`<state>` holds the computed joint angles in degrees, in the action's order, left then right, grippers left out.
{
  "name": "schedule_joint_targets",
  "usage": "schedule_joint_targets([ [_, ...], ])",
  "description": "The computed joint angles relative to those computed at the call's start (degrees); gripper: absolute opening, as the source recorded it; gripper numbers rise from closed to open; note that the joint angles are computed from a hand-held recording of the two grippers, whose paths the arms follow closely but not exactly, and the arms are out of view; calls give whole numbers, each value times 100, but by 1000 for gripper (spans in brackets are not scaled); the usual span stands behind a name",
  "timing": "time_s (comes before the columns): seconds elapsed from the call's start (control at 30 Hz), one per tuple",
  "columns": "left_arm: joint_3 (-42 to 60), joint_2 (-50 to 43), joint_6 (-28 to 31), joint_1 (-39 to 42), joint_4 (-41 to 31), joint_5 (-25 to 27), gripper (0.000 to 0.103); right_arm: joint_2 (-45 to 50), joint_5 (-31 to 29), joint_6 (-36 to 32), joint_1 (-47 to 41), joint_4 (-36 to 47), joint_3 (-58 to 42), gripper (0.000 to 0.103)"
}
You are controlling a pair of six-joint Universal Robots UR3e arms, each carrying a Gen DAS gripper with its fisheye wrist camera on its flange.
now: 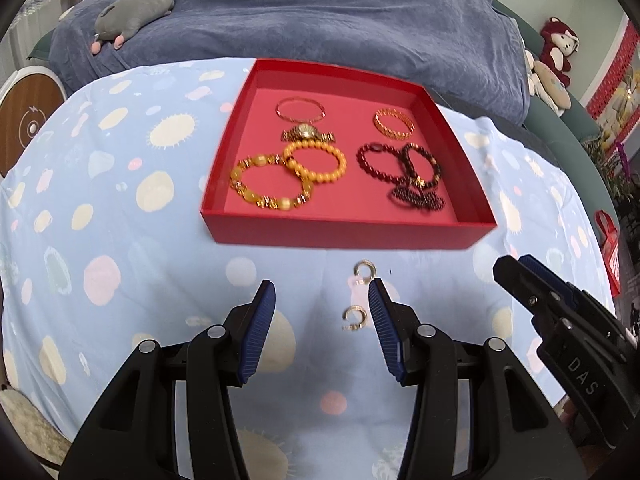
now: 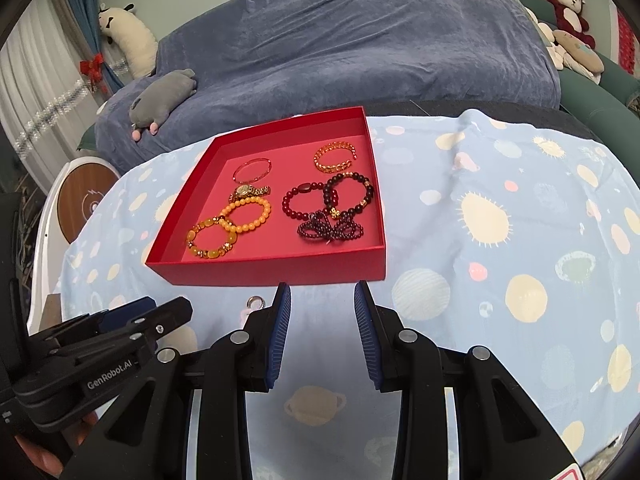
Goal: Organize jewelry
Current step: 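Withdraw both tools and grasp a gold hoop earring with the left tool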
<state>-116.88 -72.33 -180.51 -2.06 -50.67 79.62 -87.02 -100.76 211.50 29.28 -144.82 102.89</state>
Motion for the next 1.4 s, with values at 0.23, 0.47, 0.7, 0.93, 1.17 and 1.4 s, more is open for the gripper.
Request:
schedule_joint_targets([
  [0.23,-298,-35,-24,-214,183,97,46,-156,33,87,26,-8,308,33],
  [0.47,-419,-340,-43,-393,469,160,46,-223,87,139,-4,-41,504,33],
  [0.7,-362,-747,-88,-660,717,342,38,-151,153,116,-44,-55,481,33],
  [0.93,-380,-903,-102,-745,1003,538,18,-29,239,77,-56,-98,440,33],
  [1.17,-456,-805,28,-564,998,486,16,260,329,-32,-2,-124,190,33],
  [1.4,-575,-506,155,-166,807,384,16,598,424,-135,69,-135,-129,33],
])
